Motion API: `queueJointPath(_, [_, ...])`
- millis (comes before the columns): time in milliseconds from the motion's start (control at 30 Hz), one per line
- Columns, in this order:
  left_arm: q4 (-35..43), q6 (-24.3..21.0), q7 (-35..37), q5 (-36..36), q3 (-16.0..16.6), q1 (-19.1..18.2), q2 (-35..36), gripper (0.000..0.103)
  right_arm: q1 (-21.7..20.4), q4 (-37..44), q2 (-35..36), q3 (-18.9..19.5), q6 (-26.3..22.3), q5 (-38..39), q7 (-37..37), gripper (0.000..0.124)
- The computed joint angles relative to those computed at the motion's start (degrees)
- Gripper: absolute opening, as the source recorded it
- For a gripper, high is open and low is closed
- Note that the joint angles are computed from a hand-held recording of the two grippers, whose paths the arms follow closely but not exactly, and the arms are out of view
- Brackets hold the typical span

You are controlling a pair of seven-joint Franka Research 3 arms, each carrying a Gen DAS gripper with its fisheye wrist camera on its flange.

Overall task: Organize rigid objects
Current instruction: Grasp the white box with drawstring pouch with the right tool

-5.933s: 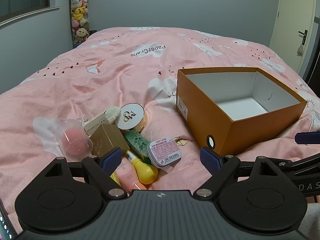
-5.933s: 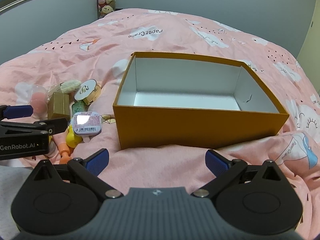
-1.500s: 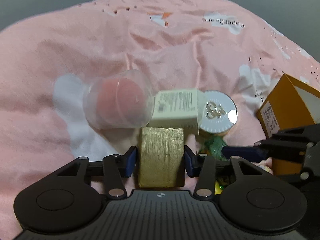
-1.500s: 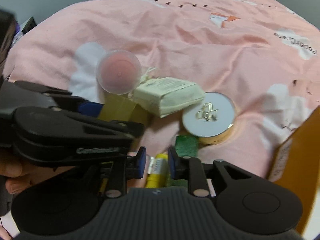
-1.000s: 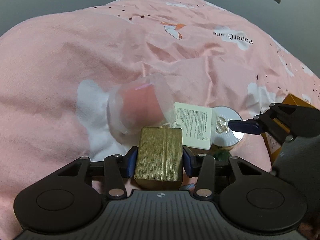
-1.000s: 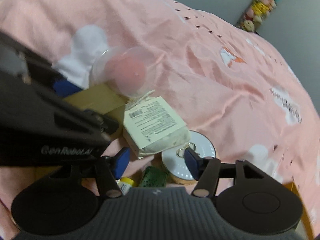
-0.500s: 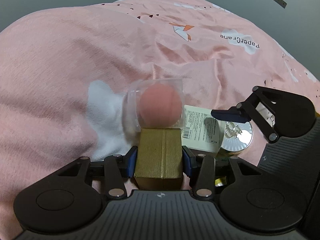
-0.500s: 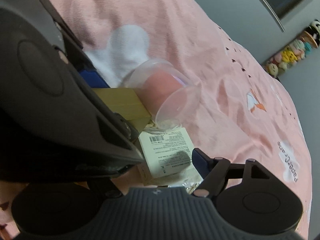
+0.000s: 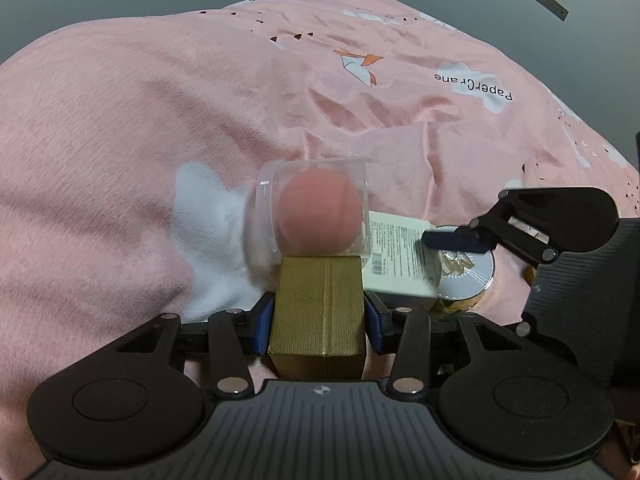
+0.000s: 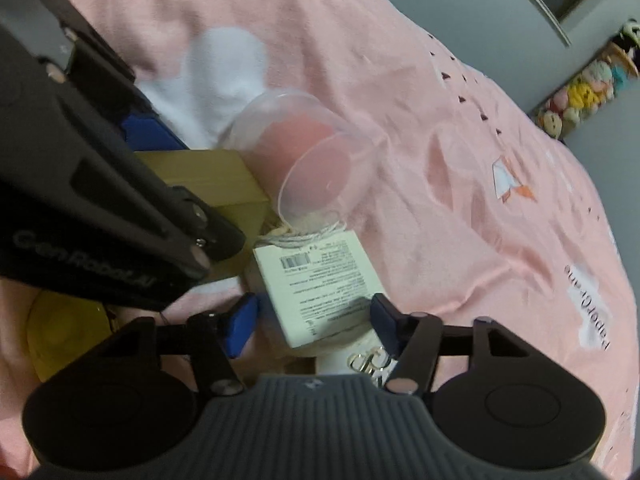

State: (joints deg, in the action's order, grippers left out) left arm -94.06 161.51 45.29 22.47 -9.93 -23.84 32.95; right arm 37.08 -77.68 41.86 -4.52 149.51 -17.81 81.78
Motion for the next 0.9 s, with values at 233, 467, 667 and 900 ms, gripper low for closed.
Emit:
queueJointPath(233, [-1.2,1.0,-1.4,0.6,0.7,-0.5,-0.9,0.051,-0.9,-1.5,-2.6,0.5,0.3,3.6,2.3,0.000])
queueJointPath(467, [-2.2,1.9,-5.0,3.3,2.4,-1.7,-2.0,0.051,-3.9,-3.5,-4.1,4.0,0.4,5.4,-2.0,0.051])
queueJointPath(667, [-2.3,2.5,-3.1,1.0,0.1,0.8,-1.6,0.051,-2.8,-1.7,-2.2,4.3,-1.6,3.3,-11.9,0.058])
queueJointPath(900, [-1.5,2.0,-1.8,-0.2,-0.1,1.1,-1.0,0.051,-0.4,-1.5,-0.3,1.3,1.5,0.3,-13.7,0.071])
